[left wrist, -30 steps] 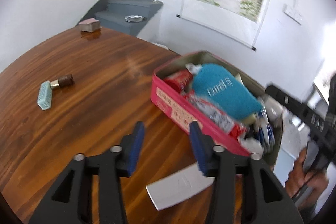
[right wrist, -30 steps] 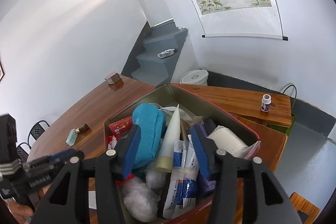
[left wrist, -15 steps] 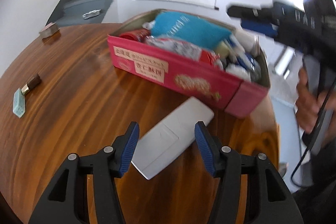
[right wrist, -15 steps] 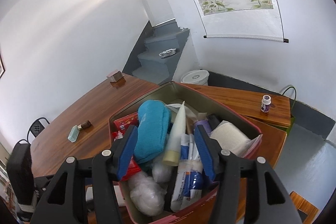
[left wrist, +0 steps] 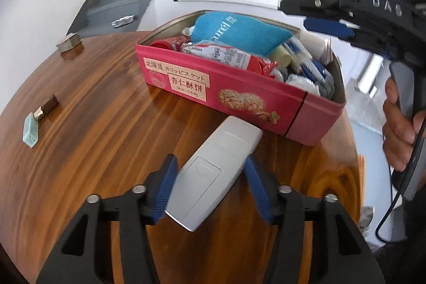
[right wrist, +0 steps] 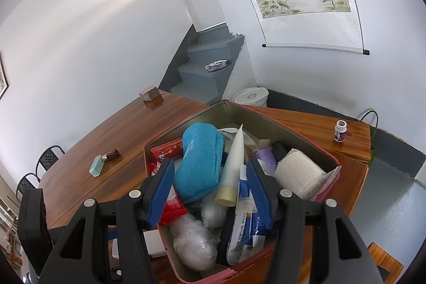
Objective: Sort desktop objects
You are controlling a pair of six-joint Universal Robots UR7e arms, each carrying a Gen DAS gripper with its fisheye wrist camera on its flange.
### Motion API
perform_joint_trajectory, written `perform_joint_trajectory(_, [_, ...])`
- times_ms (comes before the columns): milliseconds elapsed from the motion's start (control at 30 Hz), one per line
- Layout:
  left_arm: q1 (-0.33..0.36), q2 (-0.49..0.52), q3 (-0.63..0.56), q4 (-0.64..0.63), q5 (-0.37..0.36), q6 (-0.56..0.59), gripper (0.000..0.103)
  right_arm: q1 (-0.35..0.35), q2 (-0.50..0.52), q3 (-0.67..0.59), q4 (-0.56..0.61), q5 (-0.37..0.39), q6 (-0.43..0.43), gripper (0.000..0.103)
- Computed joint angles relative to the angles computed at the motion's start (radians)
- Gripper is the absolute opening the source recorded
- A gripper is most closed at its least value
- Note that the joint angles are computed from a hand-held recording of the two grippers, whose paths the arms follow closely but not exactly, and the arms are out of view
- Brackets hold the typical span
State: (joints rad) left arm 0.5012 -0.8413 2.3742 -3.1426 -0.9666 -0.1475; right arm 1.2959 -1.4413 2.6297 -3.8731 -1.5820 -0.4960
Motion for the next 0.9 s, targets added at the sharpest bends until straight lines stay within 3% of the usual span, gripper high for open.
perform_joint_trajectory(33, [-0.007, -0.002, 0.006, -0.010, 0.006, -0.009, 0.025, -0.003, -0.002, 0.001, -0.001, 0.002, 0.001, 0.061])
perform_joint_trajectory(67, [-0.014, -0.006, 0.009, -0.010, 0.013, -0.021, 0.014, -0.005, -0.002, 0.000, -0.003, 0.004, 0.001, 0.061])
perform_joint_trajectory(233, [-0.008, -0.024, 0.009, -0.002, 0.009, -0.101, 0.012, -0.021, -0.016, 0.000, 0.005, 0.022, 0.005, 0.061])
perform_joint_trajectory(400, [0.006, -0.023, 0.003, 0.015, 0.009, -0.129, 0.014, -0.039, -0.031, 0.003, 0.024, 0.046, 0.011, 0.061])
perform_joint_trajectory(467, [-0.003, -0.024, 0.008, 0.020, 0.021, -0.139, 0.027, -0.043, -0.030, 0.001, 0.028, 0.049, 0.015, 0.061])
perform_joint_trajectory(533, [-0.015, -0.012, 0.009, 0.016, 0.046, -0.136, 0.055, -0.047, -0.031, 0.001, 0.033, 0.052, 0.016, 0.061])
perform_joint_trajectory(567, [-0.023, 0.000, 0.010, 0.002, 0.059, -0.127, 0.058, -0.049, -0.031, 0.001, 0.034, 0.053, 0.016, 0.061])
perform_joint_trajectory(833, [-0.016, 0.035, -0.011, 0.024, 0.082, -0.090, 0.058, -0.052, -0.032, 0.005, 0.027, 0.061, 0.012, 0.061])
perform_joint_trajectory(867, [-0.005, 0.041, -0.020, 0.033, 0.077, -0.096, 0.057, -0.051, -0.031, 0.005, 0.025, 0.061, 0.012, 0.061])
perform_joint_trajectory(900, [-0.001, 0.047, -0.023, 0.033, 0.079, -0.105, 0.049, -0.051, -0.029, 0.006, 0.023, 0.061, 0.011, 0.061])
